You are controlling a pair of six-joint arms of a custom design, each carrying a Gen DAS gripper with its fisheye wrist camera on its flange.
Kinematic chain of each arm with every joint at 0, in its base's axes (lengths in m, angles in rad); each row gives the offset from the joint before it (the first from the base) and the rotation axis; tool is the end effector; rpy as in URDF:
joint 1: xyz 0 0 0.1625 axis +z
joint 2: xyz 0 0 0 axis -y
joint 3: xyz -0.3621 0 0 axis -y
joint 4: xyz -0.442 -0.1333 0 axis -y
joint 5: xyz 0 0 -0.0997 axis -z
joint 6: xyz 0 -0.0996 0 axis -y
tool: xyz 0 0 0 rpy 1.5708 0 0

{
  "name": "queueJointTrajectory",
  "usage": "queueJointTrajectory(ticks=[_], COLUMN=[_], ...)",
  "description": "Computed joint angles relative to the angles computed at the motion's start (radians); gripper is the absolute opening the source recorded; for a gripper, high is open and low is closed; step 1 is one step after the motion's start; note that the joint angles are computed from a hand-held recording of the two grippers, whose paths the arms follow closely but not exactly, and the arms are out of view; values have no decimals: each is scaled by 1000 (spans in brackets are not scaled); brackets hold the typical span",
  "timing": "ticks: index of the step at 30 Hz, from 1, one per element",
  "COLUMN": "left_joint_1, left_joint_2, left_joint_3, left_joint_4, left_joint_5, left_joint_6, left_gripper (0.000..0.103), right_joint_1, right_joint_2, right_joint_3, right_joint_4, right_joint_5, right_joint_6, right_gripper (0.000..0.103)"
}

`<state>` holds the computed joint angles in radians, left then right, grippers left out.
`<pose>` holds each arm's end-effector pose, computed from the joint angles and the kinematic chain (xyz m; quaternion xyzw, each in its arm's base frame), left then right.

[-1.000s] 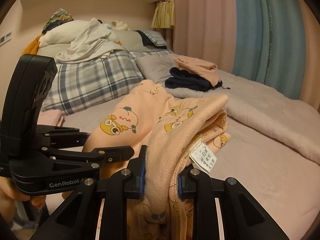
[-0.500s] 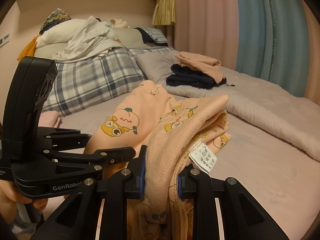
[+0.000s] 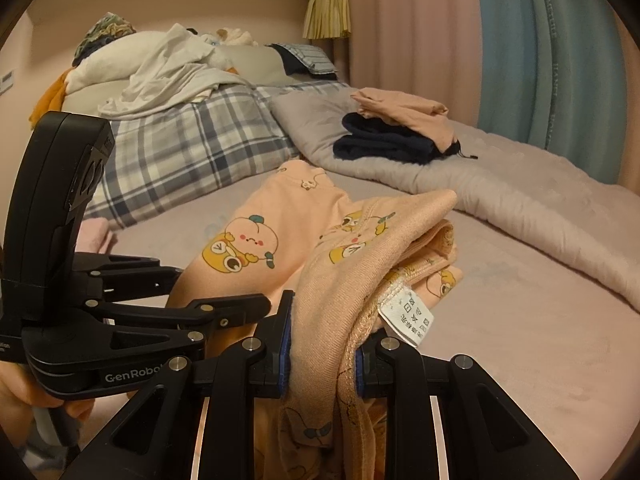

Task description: Fold small clothes

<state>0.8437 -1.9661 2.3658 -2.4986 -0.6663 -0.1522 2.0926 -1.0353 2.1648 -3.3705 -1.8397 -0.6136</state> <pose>-0.0977 -0.4282 0.3217 0.1368 0.8650 -0.3920 0.2818 0.3475 -0.3900 0.0609 0.4660 -0.8128 0.3197 0.1414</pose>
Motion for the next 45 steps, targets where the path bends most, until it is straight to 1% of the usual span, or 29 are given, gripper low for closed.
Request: queueJointTrajectory(ticks=[12, 21, 29, 38, 42, 45], left_joint_1=[65, 126, 169, 198, 215, 227], left_joint_2=[103, 187, 247, 280, 290, 294], left_joint_3=[-42, -87, -127, -155, -167, -174], left_joint_4=[-74, -108, -101, -82, -68, -63], left_joint_5=[-22, -46, -57, -70, -80, -95], left_joint_6=[38, 59, 56, 49, 43, 39], left_gripper=[30, 30, 30, 30, 32, 33], right_joint_1=[-21, -42, -57, -71, -79, -92], right_joint_2=[55, 107, 137, 153, 156, 150], right_joint_3=[-41, -91, -121, -142, -148, -153], right_joint_4=[4, 38, 72, 111, 137, 169], right_joint_5=[-5, -12, -25, -24, -22, -12], right_joint_6=[14, 39, 62, 87, 106, 138], right_gripper=[25, 25, 25, 25, 25, 25])
